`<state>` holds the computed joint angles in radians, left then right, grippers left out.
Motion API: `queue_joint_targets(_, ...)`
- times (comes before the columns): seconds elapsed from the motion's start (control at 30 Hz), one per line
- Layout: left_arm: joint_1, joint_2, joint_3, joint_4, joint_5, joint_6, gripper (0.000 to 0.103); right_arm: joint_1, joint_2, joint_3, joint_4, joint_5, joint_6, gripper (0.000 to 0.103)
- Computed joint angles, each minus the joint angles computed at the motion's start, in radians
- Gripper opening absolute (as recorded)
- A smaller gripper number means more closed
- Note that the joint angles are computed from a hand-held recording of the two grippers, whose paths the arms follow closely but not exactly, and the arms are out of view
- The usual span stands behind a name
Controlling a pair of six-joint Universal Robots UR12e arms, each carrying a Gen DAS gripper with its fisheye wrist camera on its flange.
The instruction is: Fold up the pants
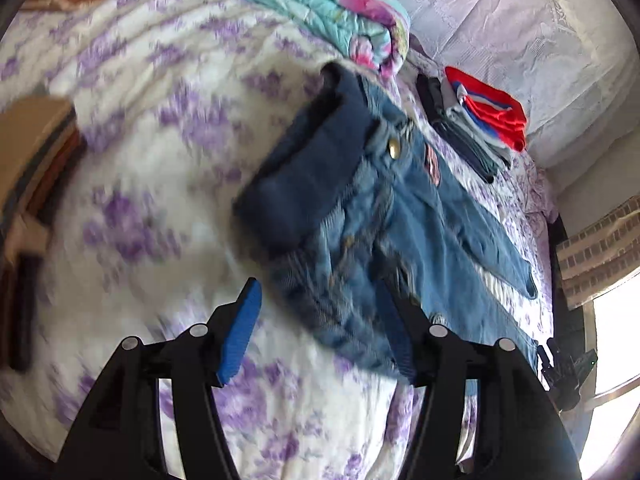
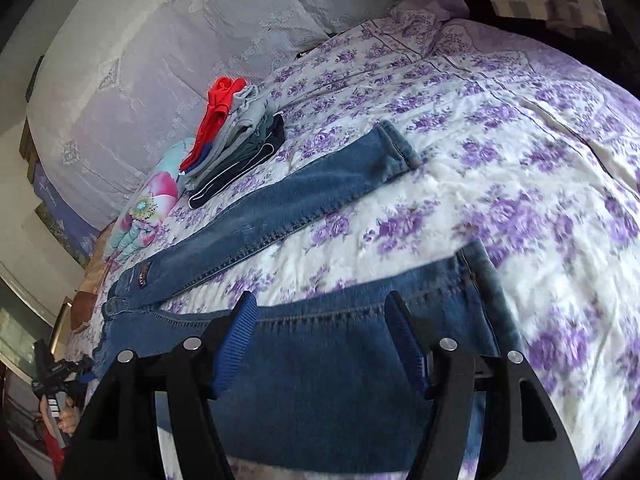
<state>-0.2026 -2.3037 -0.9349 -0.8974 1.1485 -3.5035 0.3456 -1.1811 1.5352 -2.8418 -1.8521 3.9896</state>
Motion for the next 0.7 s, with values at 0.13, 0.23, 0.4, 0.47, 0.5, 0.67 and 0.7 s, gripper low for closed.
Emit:
queue_joint_targets(0.13,-0.012,-0.014,-0.006,0.045,0.013,-0.034,0.07,0.021,-0.054,0.065,-0.02,-0.007,0.017,0.067)
queue_joint_targets(0.23,-0.017,-0.034,0.02,0.069,0.003,-0.067,0.07,0.039,-0.092,0.111,-0.005,-0.007,0.044,0.067)
queue_joint_targets(0.4,-0.03,-0.051,0.04,0.088,0.06,-0.09,0.054,0.048,-0.125,0.179,-0.01,0.048,0.111,0.067)
queue_joint_targets(0.47,-0.032,-0.043,0.024,0.105,0.083,-0.097,0.044,0.039,-0.121,0.199,-0.045,0.081,0.147,0.067)
queue_joint_targets(0.5,-0.029,-0.039,0.012,0.118,0.078,-0.101,0.043,0.031,-0.116,0.205,-0.062,0.101,0.167,0.067)
queue_joint_targets(0.67,-0.007,-0.031,-0.017,0.15,-0.015,-0.172,0.024,-0.009,-0.07,0.208,-0.185,0.138,0.212,0.056)
queue_joint_targets(0.7,-0.007,-0.027,-0.021,0.152,-0.019,-0.176,0.023,-0.01,-0.064,0.194,-0.166,0.101,0.205,0.023)
